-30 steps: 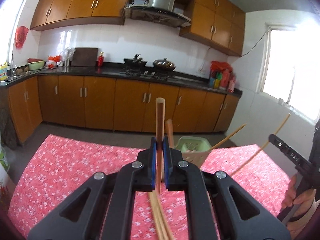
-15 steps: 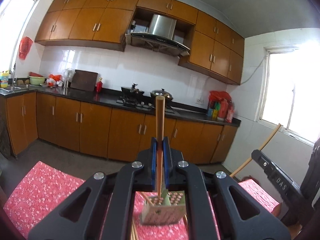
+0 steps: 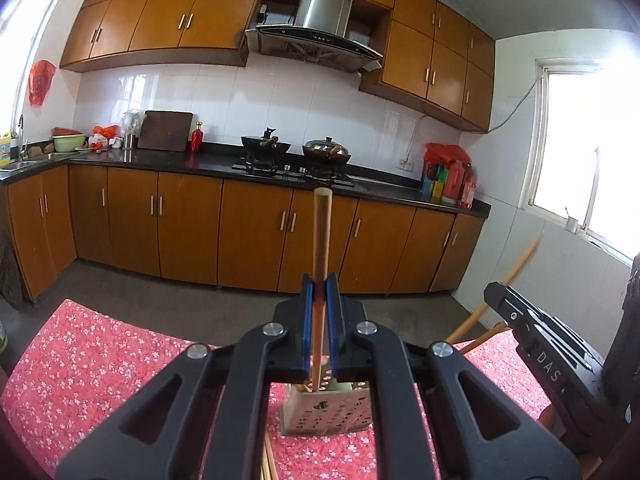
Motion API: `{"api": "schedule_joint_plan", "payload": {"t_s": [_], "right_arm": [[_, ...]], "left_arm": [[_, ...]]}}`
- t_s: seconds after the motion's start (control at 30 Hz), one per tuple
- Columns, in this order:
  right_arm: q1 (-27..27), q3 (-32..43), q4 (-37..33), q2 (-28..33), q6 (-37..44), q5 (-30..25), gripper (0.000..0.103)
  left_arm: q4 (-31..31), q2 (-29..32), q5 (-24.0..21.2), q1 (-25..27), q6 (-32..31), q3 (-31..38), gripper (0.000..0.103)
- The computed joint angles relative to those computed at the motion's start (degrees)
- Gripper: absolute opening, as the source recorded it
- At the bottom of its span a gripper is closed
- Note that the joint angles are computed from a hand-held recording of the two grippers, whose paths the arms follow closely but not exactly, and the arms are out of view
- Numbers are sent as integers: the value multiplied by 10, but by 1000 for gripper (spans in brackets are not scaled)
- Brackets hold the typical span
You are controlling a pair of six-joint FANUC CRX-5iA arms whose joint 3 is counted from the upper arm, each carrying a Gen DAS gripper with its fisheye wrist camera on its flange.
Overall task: Organize utensils
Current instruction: 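Drop the chopsticks into the holder by opening both tools, then move both open tools back down to the remaining chopsticks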
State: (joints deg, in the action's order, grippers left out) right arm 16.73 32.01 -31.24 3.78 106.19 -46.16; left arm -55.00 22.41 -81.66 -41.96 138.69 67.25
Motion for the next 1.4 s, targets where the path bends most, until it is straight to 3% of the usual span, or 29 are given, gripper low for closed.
{"api": "schedule_joint_plan", "payload": {"t_s": [0.13,0.4,0.63,0.73,0.83,0.9,0.97,1.23,1.4], "right_arm": [[-1,4,8,-3,-8,-4,22],[-36,-4,-12,-30,-4,-8,22],[-70,-63,32,-53,-38,-54,22],[-72,-82,59,-40,-49,-98,22],[-76,-78,55,-8,-48,-185,22],[-76,-72,39,15,-39,-245,22],[-71,-79,37,23,-34,-267,22],[-34,-123,77,17,-25,-259,22],[-15,-148,121,10,-35,-222,20]], "left_arm": [[-13,-9,-4,-7,7,-8,10],[-72,-53,-18,-50,49,-50,16],[-111,-115,-84,-104,100,-144,16],[-72,-145,-107,-93,123,-209,17],[-5,-164,-122,-60,144,-266,17],[38,-171,-119,-38,157,-296,17],[82,-181,-108,-17,168,-330,17],[156,-191,-61,8,169,-389,17],[181,-185,-41,16,163,-395,17]]}}
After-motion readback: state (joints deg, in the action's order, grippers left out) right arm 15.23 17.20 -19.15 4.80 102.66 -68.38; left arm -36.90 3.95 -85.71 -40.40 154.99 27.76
